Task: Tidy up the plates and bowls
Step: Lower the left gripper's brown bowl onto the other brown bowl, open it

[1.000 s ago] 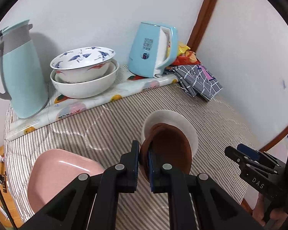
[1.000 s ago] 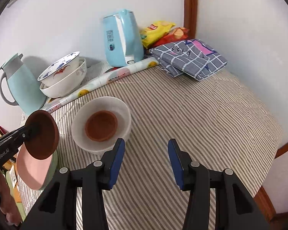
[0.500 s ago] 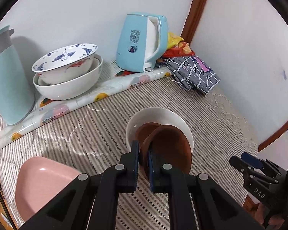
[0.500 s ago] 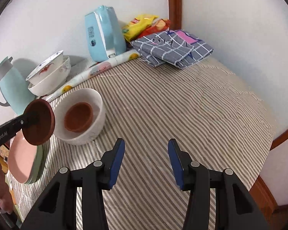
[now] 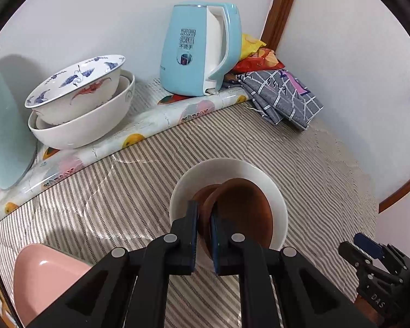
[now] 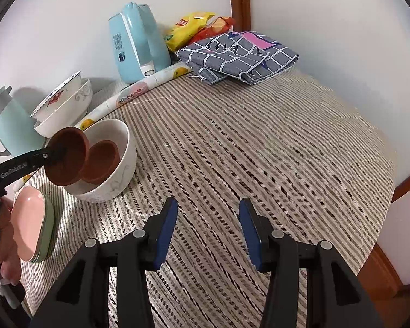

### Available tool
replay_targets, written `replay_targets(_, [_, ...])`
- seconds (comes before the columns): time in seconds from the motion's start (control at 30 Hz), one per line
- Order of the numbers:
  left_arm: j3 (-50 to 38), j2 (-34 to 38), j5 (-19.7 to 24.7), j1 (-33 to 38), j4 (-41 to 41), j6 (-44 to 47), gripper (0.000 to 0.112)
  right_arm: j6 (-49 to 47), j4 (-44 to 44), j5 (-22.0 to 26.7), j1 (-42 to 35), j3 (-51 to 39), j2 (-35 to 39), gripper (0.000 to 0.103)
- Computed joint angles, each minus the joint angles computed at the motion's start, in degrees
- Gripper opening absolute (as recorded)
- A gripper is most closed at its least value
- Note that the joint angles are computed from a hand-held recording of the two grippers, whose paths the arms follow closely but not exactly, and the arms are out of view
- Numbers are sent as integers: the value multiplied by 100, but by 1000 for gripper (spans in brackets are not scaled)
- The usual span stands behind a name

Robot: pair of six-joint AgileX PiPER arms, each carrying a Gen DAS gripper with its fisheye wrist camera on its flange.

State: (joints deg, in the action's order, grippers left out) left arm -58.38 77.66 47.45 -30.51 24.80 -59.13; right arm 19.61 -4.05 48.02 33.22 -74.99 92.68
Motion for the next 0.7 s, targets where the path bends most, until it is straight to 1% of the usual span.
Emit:
replay_targets(0.23, [-24,266,-295,311,-397,370,9,0,35,-76,-61,34,60,47])
replay_targets(0.7, [-93,527,-492,646,-973,926,9,-113,187,-169,-17,73,232,47])
